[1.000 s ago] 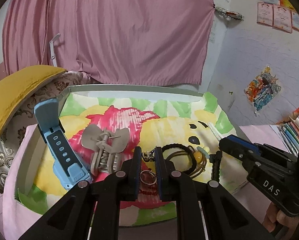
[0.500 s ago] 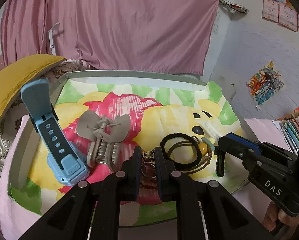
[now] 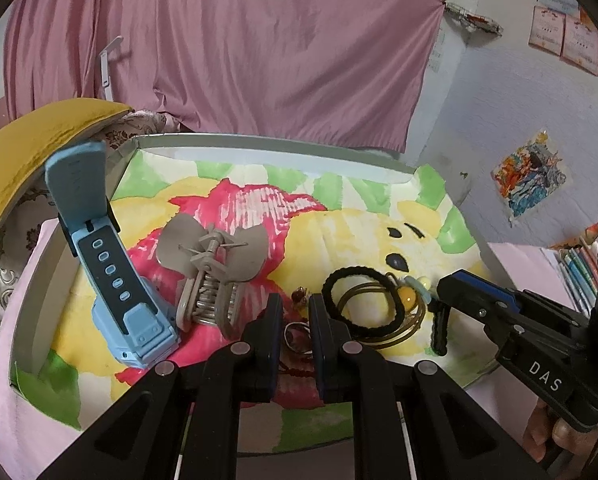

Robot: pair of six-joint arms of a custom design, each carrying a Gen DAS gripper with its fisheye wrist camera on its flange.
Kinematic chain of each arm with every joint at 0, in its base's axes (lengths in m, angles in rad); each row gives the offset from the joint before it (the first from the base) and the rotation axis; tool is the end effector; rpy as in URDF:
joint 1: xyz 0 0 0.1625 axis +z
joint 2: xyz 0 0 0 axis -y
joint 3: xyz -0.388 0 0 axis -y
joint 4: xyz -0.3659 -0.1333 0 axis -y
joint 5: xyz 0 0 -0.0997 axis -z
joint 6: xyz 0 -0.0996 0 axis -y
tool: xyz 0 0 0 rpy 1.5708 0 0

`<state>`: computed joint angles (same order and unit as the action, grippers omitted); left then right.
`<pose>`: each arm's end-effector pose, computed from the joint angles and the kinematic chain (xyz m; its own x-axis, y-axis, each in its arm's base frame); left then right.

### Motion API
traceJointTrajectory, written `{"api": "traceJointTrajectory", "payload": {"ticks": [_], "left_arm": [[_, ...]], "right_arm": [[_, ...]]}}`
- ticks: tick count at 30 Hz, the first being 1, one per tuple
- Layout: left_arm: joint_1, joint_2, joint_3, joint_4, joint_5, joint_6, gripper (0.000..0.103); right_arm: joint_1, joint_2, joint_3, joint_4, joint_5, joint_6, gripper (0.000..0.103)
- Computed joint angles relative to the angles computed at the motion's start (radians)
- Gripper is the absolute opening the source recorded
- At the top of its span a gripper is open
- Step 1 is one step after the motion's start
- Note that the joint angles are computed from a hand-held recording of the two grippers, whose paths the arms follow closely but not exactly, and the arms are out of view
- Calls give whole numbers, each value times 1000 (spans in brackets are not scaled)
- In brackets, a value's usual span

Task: Organize jewelry
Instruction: 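Open both grippers to drop the earring and white clip into the tray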

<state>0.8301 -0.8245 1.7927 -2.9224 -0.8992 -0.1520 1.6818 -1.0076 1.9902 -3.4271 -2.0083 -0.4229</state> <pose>-0.2557 -0.5690 0.1109 -0.8211 0.2487 -0.5138 0.5073 0.7305 -0.4571 0.1507 -0.5299 0.2047 -0.8246 -0.0590 0.5627 -0.4491 0.6731 -0.5875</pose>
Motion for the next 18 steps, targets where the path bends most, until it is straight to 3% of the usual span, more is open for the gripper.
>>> {"api": "traceJointTrajectory", "payload": {"ticks": [8, 12, 15, 18], "left_arm": [[-18, -4, 31, -100, 27, 46, 21], [-25, -9, 49, -168, 35, 71, 30], [-28, -16, 61, -205, 48, 79, 31], [-35, -23, 77, -255, 63, 92, 39]], "right_arm": [[11, 4, 37, -134, 18, -46, 16], [9, -4, 61, -203, 31, -54, 39], [8, -9, 79, -253, 41, -69, 41], [11, -9, 93, -300, 51, -87, 50]]}}
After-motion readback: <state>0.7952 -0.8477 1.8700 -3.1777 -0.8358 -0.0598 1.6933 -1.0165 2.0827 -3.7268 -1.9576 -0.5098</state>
